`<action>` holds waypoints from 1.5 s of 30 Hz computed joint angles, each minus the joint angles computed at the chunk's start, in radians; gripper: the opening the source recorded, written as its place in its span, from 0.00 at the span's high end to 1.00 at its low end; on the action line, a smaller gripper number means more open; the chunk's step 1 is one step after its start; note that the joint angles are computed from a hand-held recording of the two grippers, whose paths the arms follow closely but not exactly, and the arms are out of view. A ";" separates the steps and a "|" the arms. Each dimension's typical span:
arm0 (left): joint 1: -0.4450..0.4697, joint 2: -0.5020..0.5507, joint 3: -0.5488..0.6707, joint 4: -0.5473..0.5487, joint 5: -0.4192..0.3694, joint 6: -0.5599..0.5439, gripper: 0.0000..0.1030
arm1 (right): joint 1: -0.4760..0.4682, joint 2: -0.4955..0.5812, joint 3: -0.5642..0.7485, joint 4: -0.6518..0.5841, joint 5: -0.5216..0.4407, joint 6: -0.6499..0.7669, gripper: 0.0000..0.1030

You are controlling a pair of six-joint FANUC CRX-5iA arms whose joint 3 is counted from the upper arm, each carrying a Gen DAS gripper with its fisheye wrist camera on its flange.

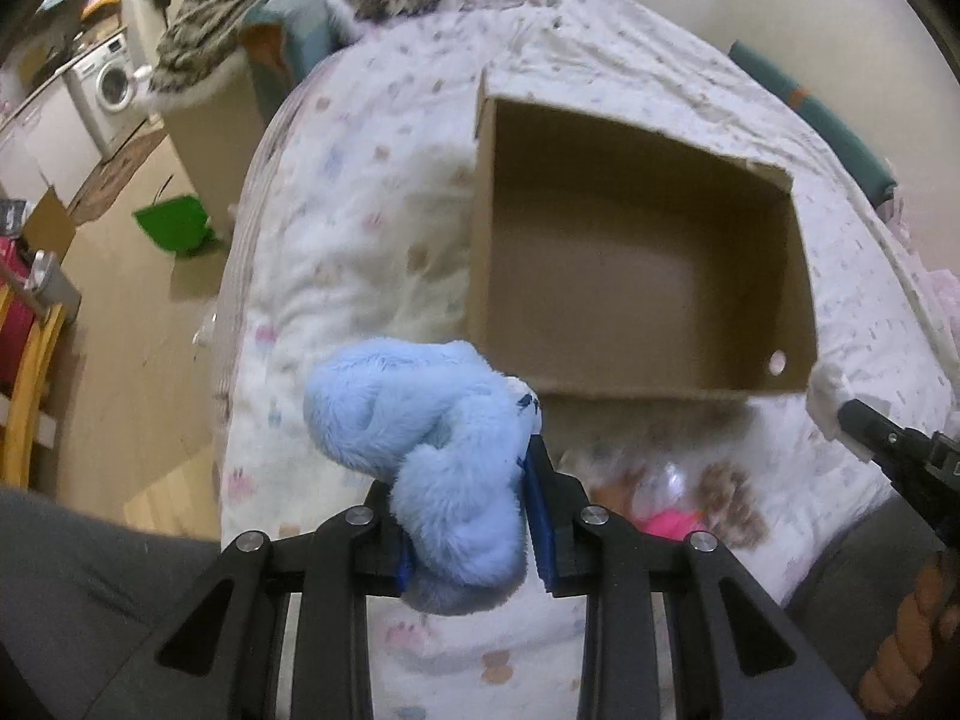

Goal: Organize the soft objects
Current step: 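Carry the blue sock and white sock over the box with both tools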

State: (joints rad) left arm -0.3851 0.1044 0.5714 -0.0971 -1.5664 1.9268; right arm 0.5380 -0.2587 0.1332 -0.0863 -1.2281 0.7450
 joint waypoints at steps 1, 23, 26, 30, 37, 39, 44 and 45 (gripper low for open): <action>-0.005 0.013 0.024 -0.007 -0.001 -0.009 0.74 | -0.003 0.009 0.010 0.008 0.007 0.012 0.89; -0.031 0.219 0.152 -0.048 0.116 -0.060 0.73 | -0.022 0.155 0.000 0.143 0.119 0.169 0.89; -0.030 0.209 0.112 -0.043 0.162 -0.068 0.73 | -0.019 0.167 -0.005 0.152 0.104 0.163 0.89; -0.028 0.210 0.096 -0.027 0.176 -0.079 0.72 | -0.025 0.183 0.001 0.138 0.089 0.174 0.89; -0.029 0.213 0.091 -0.011 0.175 -0.086 0.70 | -0.011 0.193 0.001 0.145 0.067 0.195 0.89; -0.026 0.212 0.087 -0.003 0.177 -0.084 0.70 | -0.011 0.193 0.001 0.141 0.063 0.197 0.89; -0.032 0.212 0.085 -0.011 0.179 -0.086 0.70 | -0.012 0.204 0.011 0.143 0.055 0.202 0.89; -0.033 0.211 0.085 -0.010 0.179 -0.085 0.70 | -0.012 0.205 0.012 0.141 0.054 0.202 0.89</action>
State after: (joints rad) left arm -0.4178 0.3156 0.6560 -0.1066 -1.3869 1.8421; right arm 0.5255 -0.0538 0.1454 0.0550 -1.1742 0.9468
